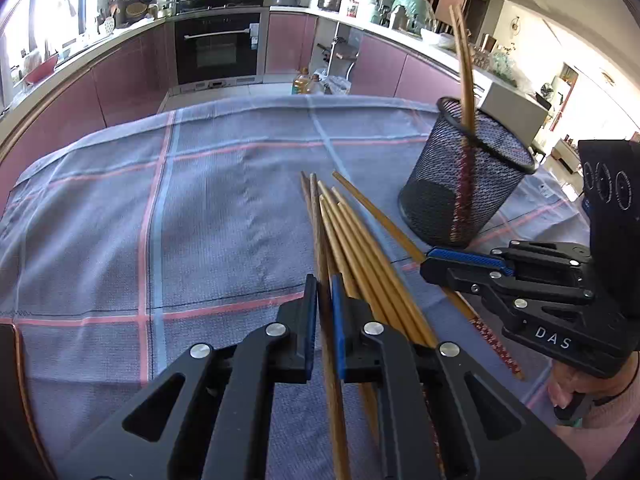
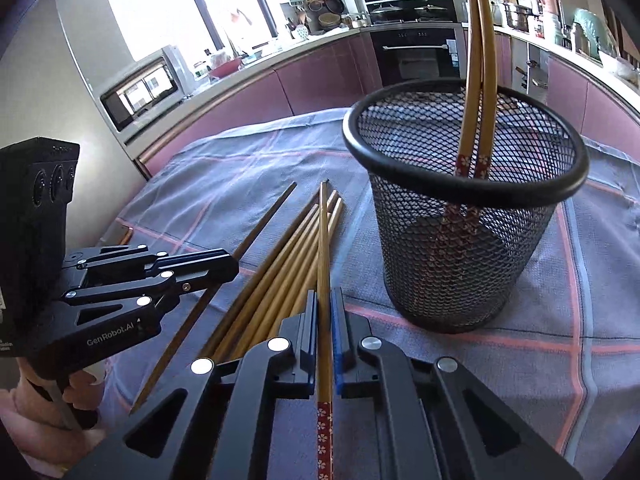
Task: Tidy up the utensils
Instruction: 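Lower the left gripper's chopstick into the mesh cup while the right gripper lowers its own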
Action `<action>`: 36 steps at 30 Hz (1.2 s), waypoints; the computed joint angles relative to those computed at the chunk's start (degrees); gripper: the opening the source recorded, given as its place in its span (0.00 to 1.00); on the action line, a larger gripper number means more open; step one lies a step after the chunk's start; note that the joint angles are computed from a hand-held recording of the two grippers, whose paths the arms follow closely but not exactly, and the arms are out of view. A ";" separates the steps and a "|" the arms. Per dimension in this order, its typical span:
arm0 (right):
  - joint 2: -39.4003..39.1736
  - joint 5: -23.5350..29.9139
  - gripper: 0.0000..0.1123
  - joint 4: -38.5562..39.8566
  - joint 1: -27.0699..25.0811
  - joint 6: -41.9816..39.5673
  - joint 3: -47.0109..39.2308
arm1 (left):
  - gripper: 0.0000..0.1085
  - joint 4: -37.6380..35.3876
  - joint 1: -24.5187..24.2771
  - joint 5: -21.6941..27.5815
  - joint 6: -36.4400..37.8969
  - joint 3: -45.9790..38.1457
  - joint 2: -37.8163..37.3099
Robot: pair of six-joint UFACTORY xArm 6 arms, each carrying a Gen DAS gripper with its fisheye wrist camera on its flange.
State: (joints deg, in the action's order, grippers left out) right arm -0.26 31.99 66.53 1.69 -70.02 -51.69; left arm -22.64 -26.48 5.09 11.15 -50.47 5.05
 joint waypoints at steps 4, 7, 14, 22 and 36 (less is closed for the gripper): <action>-2.94 3.39 0.05 2.82 -1.58 -2.92 1.24 | 0.07 -12.27 -1.31 0.83 11.39 0.46 -3.01; -5.20 5.22 0.05 4.68 -2.69 -4.79 2.16 | 0.07 -20.55 -2.03 1.89 19.15 0.54 -5.32; -8.59 10.03 0.05 8.09 -7.04 -7.31 3.13 | 0.07 -30.89 -3.70 3.51 29.54 1.58 -11.57; -11.55 14.65 0.05 12.60 -11.38 -10.13 3.58 | 0.07 -37.32 -4.87 4.20 35.97 2.03 -17.13; -11.80 18.38 0.05 16.22 -16.26 -13.38 -2.01 | 0.07 -40.61 -5.76 3.67 37.69 -6.46 -14.74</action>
